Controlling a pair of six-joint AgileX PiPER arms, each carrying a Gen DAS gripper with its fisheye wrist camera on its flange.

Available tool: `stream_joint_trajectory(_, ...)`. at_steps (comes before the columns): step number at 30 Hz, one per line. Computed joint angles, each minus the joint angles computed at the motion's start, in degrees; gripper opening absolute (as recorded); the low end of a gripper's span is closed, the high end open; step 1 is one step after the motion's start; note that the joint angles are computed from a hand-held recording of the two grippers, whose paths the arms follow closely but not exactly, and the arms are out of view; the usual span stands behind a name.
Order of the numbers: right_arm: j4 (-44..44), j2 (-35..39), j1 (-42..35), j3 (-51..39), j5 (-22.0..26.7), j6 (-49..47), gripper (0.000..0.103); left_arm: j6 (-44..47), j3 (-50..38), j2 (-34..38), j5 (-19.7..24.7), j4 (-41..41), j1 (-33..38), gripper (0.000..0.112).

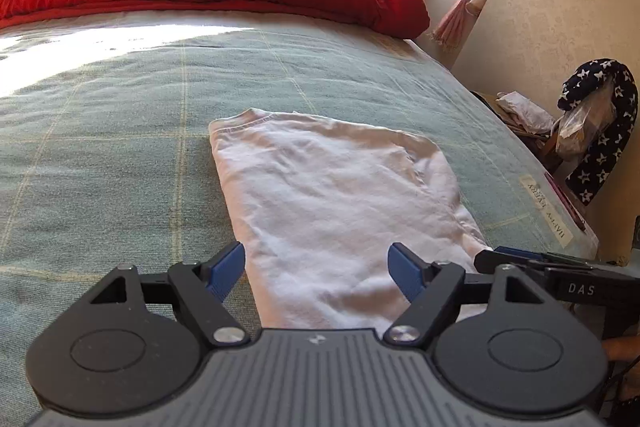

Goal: Fold clothes

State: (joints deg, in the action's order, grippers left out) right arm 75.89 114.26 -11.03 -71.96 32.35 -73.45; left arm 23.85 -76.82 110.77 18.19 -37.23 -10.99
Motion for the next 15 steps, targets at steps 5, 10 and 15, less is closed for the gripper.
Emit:
stream_joint_trajectory(5, 5.3, -3.9, -2.3, 4.4, 4.1, -4.6, 0.080, 2.3, 3.2, -3.4, -1.8, -1.2, -1.7, 0.079)
stream_joint_trajectory(10, 6.4, -7.0, -1.9, 7.2, 5.2, -7.0, 0.082, -0.1, 7.1, -6.8, -4.6, 0.9, -3.4, 0.080)
stream_joint_trajectory(15, 5.1, -7.5, -0.8, 8.1, 5.5, -5.9, 0.083, -3.7, 11.0, -10.0, -6.2, 3.5, -3.4, 0.080)
